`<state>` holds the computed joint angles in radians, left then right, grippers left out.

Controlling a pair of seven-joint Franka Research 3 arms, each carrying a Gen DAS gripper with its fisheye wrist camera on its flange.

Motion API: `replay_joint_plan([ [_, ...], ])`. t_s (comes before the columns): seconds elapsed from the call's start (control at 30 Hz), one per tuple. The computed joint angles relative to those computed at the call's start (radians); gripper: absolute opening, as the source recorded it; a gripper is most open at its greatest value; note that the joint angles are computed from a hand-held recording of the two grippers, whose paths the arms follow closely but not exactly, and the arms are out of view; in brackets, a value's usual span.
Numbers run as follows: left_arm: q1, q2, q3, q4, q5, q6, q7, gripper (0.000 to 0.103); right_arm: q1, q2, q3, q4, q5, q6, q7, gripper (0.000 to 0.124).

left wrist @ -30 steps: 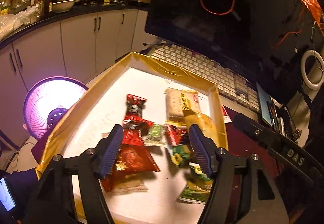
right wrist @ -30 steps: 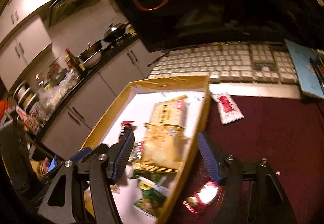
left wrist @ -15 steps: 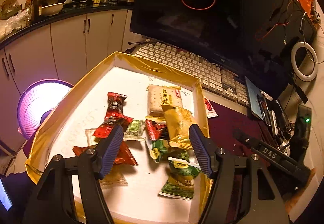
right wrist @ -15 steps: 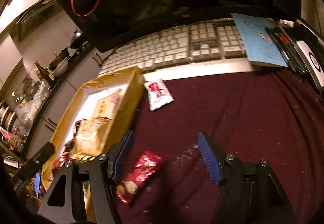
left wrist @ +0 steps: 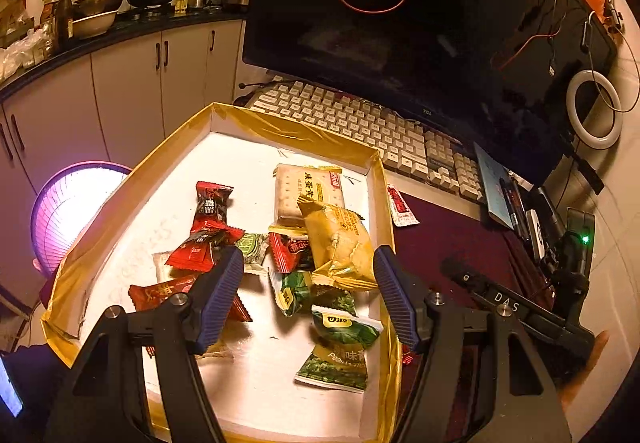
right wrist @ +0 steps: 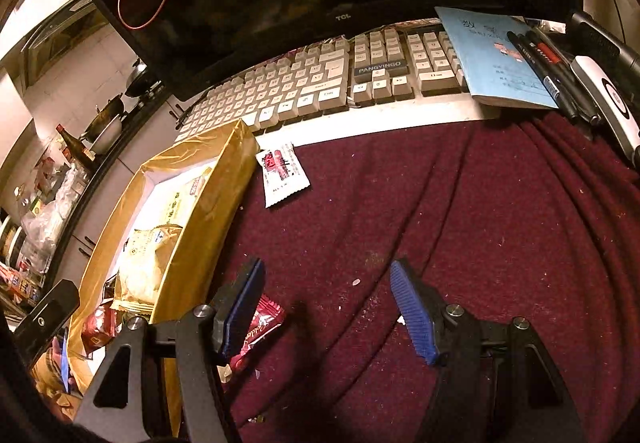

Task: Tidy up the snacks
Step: 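Move both open grippers back toward the remaining snacks on the cloth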

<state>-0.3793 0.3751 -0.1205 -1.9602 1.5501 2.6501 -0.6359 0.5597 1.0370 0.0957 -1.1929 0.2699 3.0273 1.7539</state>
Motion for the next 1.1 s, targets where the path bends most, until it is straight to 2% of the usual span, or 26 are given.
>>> replay_joint_plan([
  [0.63, -0.013, -0.006, -0.004, 0.002, 0.01, -0.02, -0.009, 0.067, 0.007, 0.008, -0.008, 0.016, -0.007, -0.009, -0.003, 0.068],
  [0.83, -0.009, 0.0, -0.007, 0.011, 0.016, -0.016, -0.016, 0.067, -0.011, 0.007, 0.02, 0.009, 0.001, 0.002, -0.025, 0.068],
  [1.0, -0.007, 0.012, -0.005, 0.023, 0.018, 0.004, -0.003, 0.067, -0.014, 0.008, 0.024, 0.011, 0.007, 0.002, -0.037, 0.068],
  [1.1, 0.01, 0.02, 0.002, 0.029, 0.021, 0.063, 0.001, 0.067, -0.017, 0.01, 0.029, 0.016, 0.011, -0.002, -0.045, 0.068],
])
